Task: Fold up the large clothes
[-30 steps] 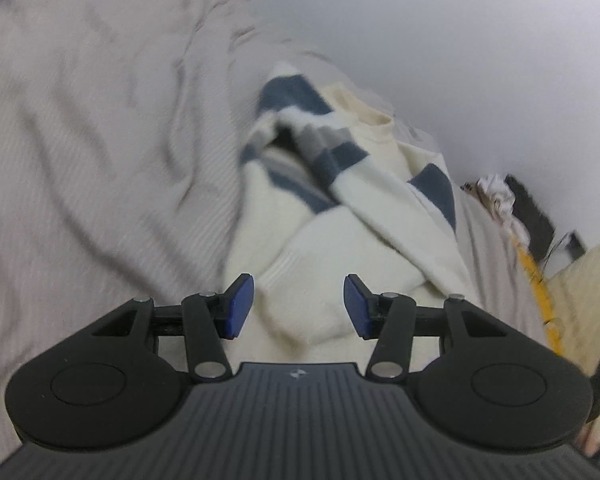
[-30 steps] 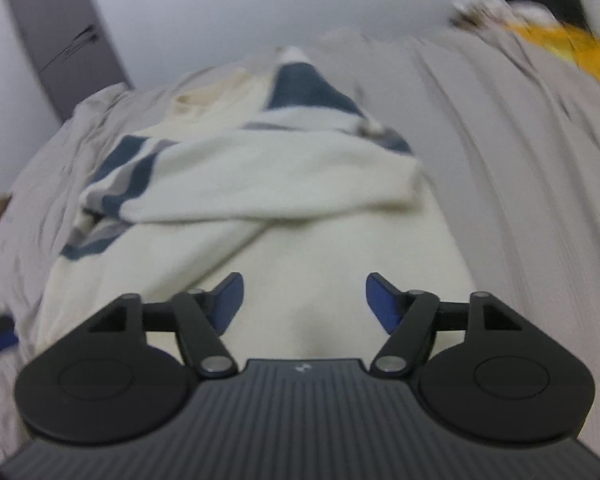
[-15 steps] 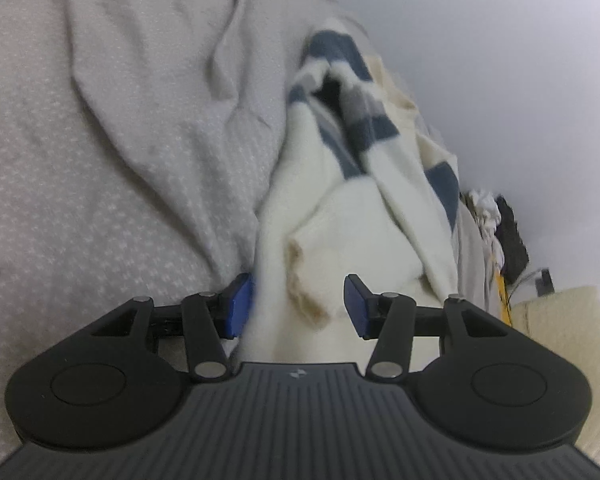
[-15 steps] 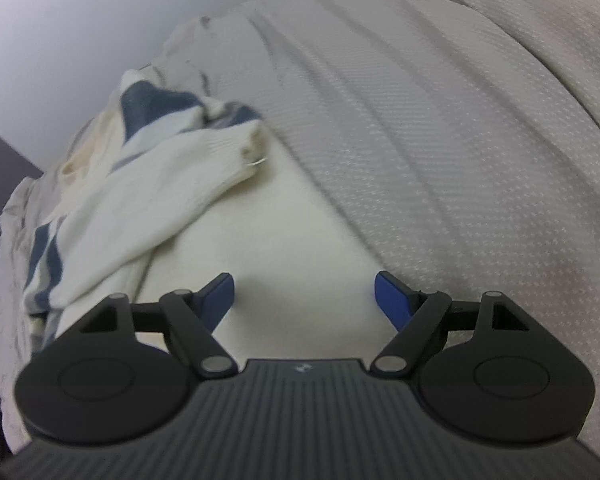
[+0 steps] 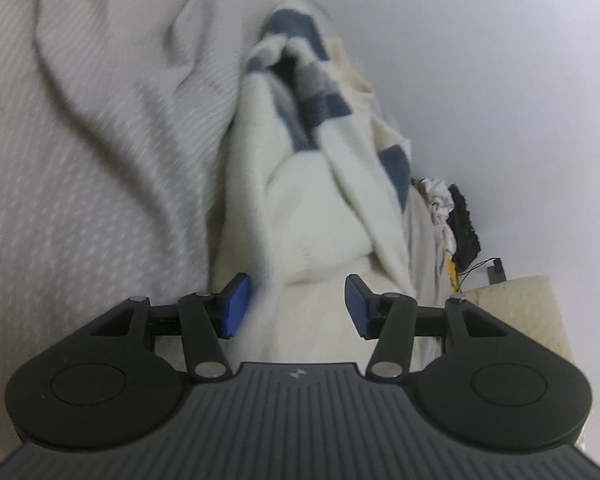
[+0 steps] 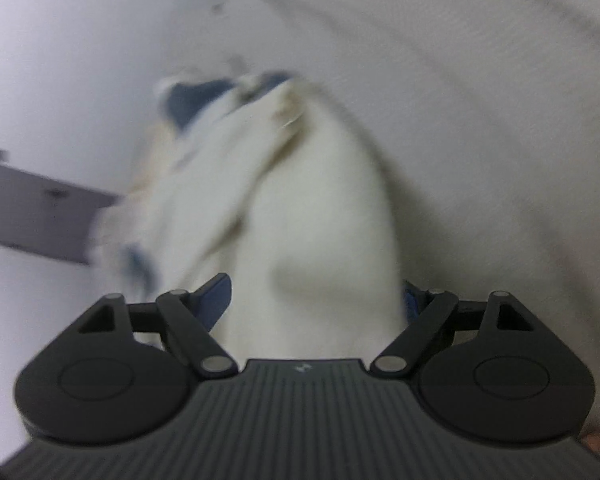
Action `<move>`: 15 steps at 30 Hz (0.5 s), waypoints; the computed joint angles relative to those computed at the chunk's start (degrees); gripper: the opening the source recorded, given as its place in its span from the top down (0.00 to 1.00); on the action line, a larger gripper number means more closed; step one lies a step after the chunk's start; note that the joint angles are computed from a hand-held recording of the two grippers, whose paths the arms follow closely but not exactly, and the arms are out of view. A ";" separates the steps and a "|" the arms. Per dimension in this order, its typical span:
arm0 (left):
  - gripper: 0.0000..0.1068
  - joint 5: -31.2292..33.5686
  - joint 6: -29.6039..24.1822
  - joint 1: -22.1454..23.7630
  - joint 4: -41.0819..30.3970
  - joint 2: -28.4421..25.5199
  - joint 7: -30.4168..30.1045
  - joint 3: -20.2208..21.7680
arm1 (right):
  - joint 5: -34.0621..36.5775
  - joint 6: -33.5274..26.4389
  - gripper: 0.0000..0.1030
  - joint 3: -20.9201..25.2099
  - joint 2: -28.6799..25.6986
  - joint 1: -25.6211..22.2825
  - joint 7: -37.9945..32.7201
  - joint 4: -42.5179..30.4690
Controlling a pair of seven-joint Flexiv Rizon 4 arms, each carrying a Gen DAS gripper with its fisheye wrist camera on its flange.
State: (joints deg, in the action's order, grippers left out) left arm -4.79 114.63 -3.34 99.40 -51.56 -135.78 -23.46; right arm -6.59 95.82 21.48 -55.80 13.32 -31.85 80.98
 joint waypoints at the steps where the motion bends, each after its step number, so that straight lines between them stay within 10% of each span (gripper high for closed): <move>1: 0.47 -0.45 -0.58 -0.28 0.20 0.22 -0.11 0.25 | -0.68 1.10 0.18 1.98 -0.36 -1.10 -1.45 0.14; 9: 0.46 -5.14 -7.39 -3.78 1.16 2.54 1.91 3.09 | -7.54 2.22 0.19 13.96 -3.87 -8.13 -5.98 0.81; 15: 0.46 1.72 1.30 4.13 3.04 -1.15 1.32 -7.25 | -4.53 -3.26 0.29 10.40 -1.19 -5.17 -6.21 1.29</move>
State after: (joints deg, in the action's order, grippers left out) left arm -3.07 115.93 0.79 102.44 -52.71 -134.46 -30.71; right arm -11.13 92.57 31.88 -56.99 8.15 -38.06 82.27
